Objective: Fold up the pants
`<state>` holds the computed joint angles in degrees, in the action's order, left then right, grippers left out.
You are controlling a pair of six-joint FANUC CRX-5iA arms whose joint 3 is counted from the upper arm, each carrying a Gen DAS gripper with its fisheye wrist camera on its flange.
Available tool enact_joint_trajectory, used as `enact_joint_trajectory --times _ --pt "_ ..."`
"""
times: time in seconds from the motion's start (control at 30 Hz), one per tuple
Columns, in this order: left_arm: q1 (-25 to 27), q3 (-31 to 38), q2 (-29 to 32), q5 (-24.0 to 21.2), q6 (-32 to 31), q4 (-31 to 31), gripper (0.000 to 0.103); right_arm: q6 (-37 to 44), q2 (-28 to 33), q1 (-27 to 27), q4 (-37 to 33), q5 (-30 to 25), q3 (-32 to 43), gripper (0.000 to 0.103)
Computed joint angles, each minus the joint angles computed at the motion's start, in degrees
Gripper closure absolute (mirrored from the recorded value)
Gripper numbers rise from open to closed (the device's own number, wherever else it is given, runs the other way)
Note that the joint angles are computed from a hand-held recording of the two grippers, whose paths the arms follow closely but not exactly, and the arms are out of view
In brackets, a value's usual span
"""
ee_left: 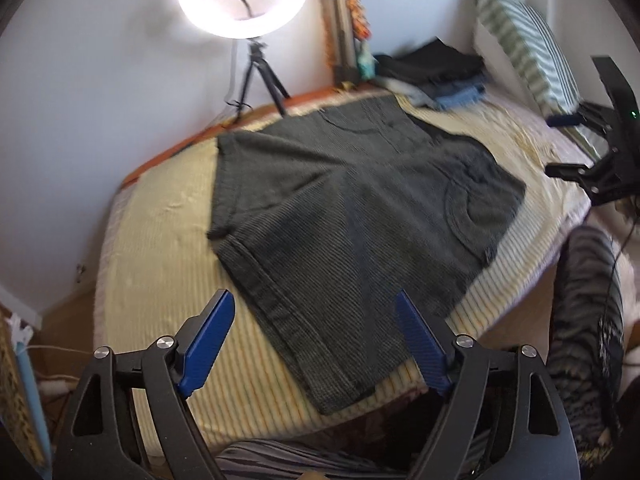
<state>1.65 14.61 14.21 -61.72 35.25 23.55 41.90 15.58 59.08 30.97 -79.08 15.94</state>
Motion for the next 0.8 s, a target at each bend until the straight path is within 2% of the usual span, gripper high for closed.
enact_joint_trajectory --times 0.17,0.3,0.53,0.6,0.67,0.7,0.73,0.77,0.8 --pt "-1.02 0.58 1.02 -1.05 -1.59 -3.99 0.027 10.29 2.66 0.29 -1.75 -0.63 1.12 0.012" --pt "-0.80 0.69 1.30 -2.58 -2.68 -4.53 0.027 17.51 5.53 0.40 -2.26 -1.70 2.37 0.012" --pt "-0.75 0.55 0.90 -2.68 -7.95 -4.08 0.027 24.89 9.60 -0.14 -2.26 -2.49 4.05 0.022" --pt "-1.09 0.33 1.00 -2.19 -9.07 -4.03 0.027 26.81 10.65 -0.66 -4.08 -3.44 5.82 0.035" --pt "-1.51 -0.43 0.88 -1.66 -10.99 -3.63 0.027 27.36 11.03 -1.44 -6.97 -3.71 7.96 0.061" --pt "-1.84 -0.93 0.83 -1.51 -12.05 -3.29 0.027 27.34 11.20 -1.84 -8.25 -3.93 8.99 0.068" --pt "-2.09 -1.04 1.00 -1.79 -12.76 -2.92 0.027 27.16 11.17 -2.09 -9.35 -3.96 9.67 0.080" --pt "-2.30 -1.13 1.24 -2.39 -13.44 -2.35 0.027 26.98 11.19 -2.38 -9.95 -3.84 10.34 0.087" --pt "-2.62 -0.99 1.67 -3.26 -14.04 -1.78 0.026 26.61 11.19 -2.40 -9.69 -3.54 10.42 0.088"
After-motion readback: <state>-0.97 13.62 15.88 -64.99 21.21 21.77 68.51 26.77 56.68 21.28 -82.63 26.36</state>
